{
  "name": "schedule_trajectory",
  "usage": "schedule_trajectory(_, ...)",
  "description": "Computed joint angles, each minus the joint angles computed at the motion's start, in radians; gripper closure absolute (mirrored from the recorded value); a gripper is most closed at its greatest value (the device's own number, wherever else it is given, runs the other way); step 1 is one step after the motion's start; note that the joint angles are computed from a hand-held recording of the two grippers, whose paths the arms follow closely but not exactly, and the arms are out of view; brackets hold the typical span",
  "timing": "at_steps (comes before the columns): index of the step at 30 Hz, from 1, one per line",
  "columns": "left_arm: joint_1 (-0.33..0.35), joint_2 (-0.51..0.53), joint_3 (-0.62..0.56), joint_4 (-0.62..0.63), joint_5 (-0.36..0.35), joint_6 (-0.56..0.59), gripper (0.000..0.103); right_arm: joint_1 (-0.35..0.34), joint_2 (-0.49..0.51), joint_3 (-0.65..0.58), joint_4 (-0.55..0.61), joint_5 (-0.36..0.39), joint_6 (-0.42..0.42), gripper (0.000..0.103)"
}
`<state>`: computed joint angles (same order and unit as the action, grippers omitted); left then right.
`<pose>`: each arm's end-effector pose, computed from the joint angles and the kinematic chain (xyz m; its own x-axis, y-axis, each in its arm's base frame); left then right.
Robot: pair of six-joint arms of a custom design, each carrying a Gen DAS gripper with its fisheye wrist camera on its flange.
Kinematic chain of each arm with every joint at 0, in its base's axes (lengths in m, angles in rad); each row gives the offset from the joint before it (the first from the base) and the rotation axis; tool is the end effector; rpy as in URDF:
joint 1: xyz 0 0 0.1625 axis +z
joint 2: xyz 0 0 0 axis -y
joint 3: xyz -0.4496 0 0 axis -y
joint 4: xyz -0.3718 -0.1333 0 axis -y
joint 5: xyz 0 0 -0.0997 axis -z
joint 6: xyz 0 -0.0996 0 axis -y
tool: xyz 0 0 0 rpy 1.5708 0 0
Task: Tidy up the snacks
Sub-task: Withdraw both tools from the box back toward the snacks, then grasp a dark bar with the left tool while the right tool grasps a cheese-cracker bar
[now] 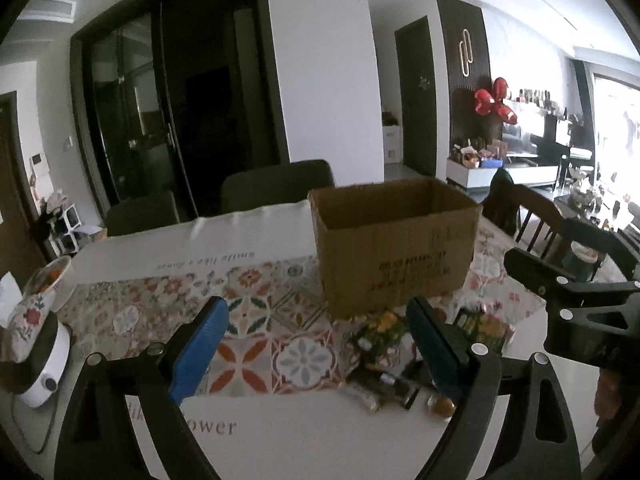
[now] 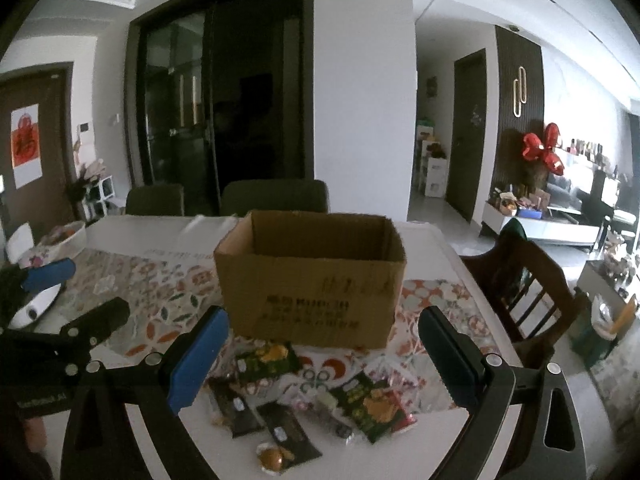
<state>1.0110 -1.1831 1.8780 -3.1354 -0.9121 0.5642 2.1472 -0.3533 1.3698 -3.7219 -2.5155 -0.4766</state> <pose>-0.1434 -0.5947 0.3660 -0.5929 0.3122 -0.7423 0.7806 0.4493 -0.4346 0.4324 -0.5688 0.0676 -0.6866 0.1009 0.7200 -0.6136 0.4507 -0.6483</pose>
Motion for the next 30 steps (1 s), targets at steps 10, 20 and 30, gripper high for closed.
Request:
schedule_trajectory(10, 0.024, -0.035, 0.096, -0.017, 0.001, 0.017, 0.017, 0.001, 0.012, 0.071, 0.015, -0.005, 0.007, 0.007)
schedule_trajectory(20, 0.067, -0.028, 0.146, -0.01, -0.043, 0.097, 0.025, -0.011, 0.026, 0.141, 0.079, -0.024, 0.074, 0.008)
schedule_trajectory(30, 0.087, 0.014, 0.117, 0.077, -0.055, -0.017, 0.038, -0.069, -0.011, 0.207, 0.206, 0.066, 0.219, 0.027)
